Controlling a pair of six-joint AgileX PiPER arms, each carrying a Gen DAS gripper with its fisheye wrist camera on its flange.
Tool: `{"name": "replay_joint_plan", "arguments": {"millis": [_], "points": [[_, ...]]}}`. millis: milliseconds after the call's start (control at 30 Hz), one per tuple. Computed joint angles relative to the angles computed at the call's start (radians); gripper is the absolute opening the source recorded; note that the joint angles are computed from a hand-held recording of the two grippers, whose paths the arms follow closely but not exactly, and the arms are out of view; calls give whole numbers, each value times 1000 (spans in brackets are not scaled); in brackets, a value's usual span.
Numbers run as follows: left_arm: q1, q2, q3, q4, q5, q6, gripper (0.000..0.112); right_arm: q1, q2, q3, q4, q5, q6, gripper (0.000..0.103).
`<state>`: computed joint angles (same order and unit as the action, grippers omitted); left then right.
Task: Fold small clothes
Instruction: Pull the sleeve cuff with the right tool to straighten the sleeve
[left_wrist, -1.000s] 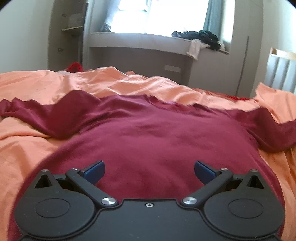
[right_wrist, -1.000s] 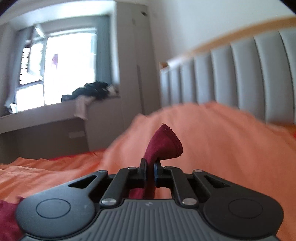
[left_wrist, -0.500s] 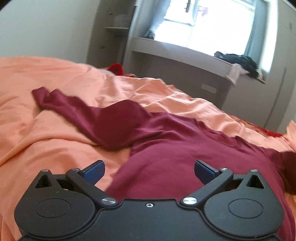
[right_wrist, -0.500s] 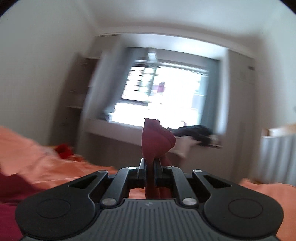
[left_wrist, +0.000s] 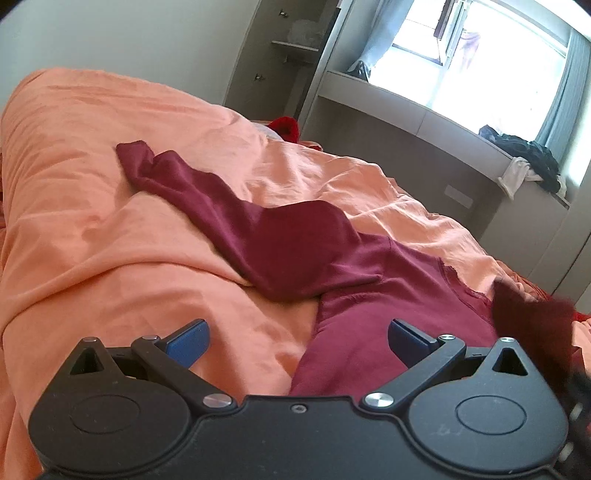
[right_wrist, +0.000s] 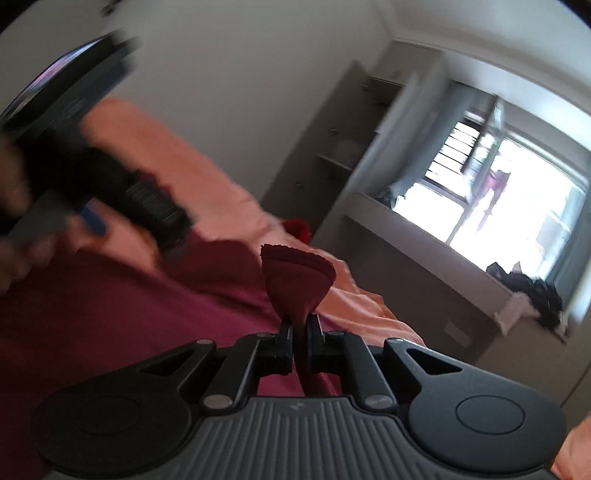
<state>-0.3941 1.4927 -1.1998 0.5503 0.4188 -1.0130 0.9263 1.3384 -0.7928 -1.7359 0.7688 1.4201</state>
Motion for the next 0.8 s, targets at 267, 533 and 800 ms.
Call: {"name": "replay_joint_plan", "arguments": {"millis": [267, 533, 800], "points": [[13, -10, 14, -14, -42, 2, 103, 126, 73, 45, 20, 43, -105, 9], [11, -22, 42, -142, -138, 155, 103, 167, -101, 165, 120, -90, -75, 50], [-73, 14, 10, -304, -108, 429, 103, -80, -476, 253, 439, -178, -151, 96]]}}
